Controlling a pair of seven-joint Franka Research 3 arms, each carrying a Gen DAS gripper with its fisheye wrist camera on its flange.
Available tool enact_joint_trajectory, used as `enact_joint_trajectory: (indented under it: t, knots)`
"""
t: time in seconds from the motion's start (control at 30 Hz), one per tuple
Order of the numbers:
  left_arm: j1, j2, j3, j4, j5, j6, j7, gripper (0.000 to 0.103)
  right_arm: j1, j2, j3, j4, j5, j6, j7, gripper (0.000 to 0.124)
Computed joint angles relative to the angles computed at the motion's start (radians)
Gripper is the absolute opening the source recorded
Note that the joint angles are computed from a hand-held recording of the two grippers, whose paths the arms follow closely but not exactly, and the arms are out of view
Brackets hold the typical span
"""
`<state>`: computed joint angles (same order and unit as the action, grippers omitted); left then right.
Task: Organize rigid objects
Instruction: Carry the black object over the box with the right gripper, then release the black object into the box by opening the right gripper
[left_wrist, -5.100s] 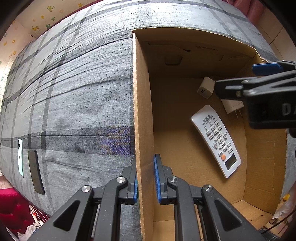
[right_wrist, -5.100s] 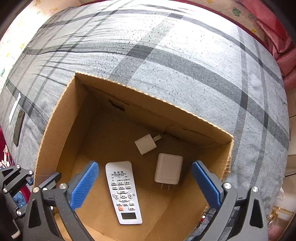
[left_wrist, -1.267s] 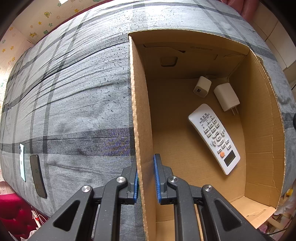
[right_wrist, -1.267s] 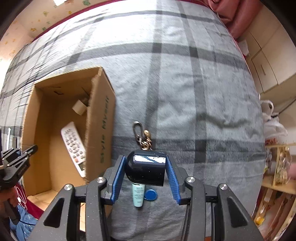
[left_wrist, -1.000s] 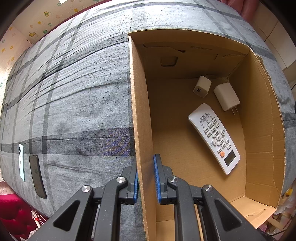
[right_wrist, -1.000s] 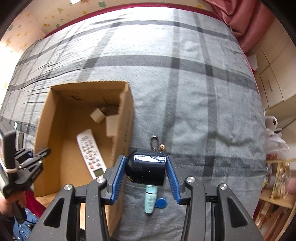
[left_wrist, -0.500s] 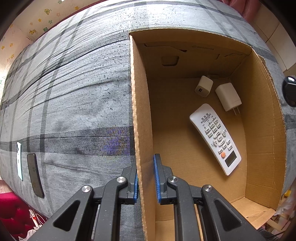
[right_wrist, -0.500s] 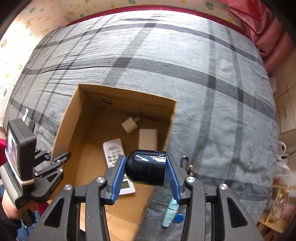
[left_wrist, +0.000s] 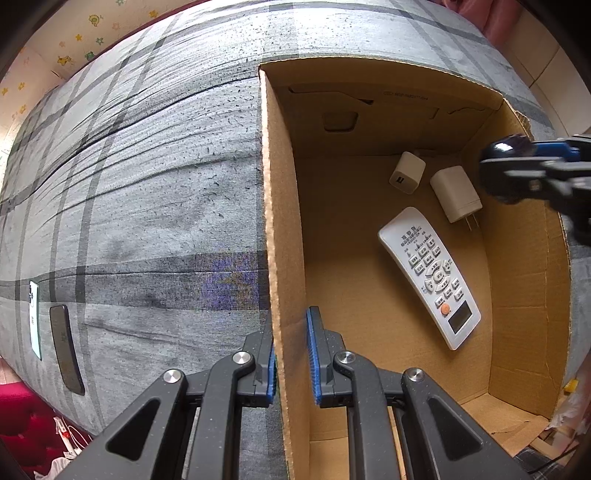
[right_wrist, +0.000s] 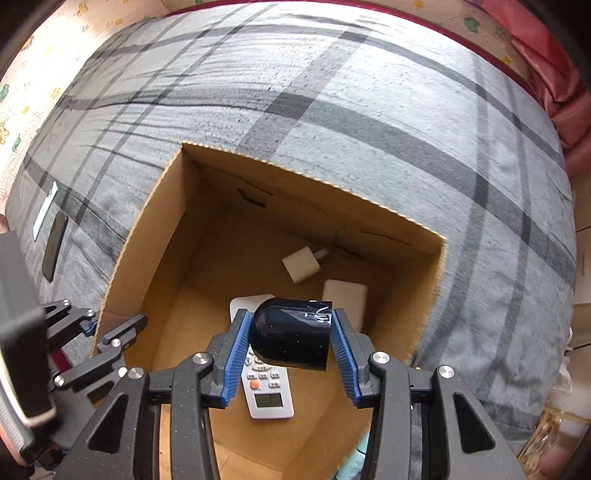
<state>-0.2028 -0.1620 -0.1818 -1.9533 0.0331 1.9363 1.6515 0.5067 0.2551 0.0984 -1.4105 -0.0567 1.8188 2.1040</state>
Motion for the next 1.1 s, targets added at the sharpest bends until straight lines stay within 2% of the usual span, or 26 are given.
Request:
enact_joint_trajectory:
  t: [0.27,0.7,0.87,0.93,1.03,1.1]
  knots:
    - [0.003,0.001,0.002,0.001,-0.006,-0.001,0.008,0.015,0.011,0.079,-0.005,0.044,0.005,-0.008,-0.019,0.047]
    - [0.005,0.010,0.000,0.010,-0.003,-0.009,0.006,0.015,0.006,0.131,-0.020,0.054,0.049,-0.003,-0.011,0.048]
    - [0.004,0.008,-0.001,0.008,0.002,-0.008,0.005,0.015,0.004,0.119,-0.021,0.045,0.051,0.015,-0.006,0.059]
    - [0.003,0.008,-0.002,0.007,0.005,-0.008,0.002,0.015,0.005,0.110,-0.022,0.042,0.046,0.025,0.001,0.072]
    - [0.003,0.010,-0.003,0.010,0.006,-0.011,-0.004,0.015,0.003,0.092,-0.023,0.030,0.040,0.049,0.009,0.085]
    - [0.002,0.009,-0.004,0.008,0.010,-0.009,-0.004,0.015,0.005,0.079,-0.022,0.024,0.030,0.058,0.013,0.086]
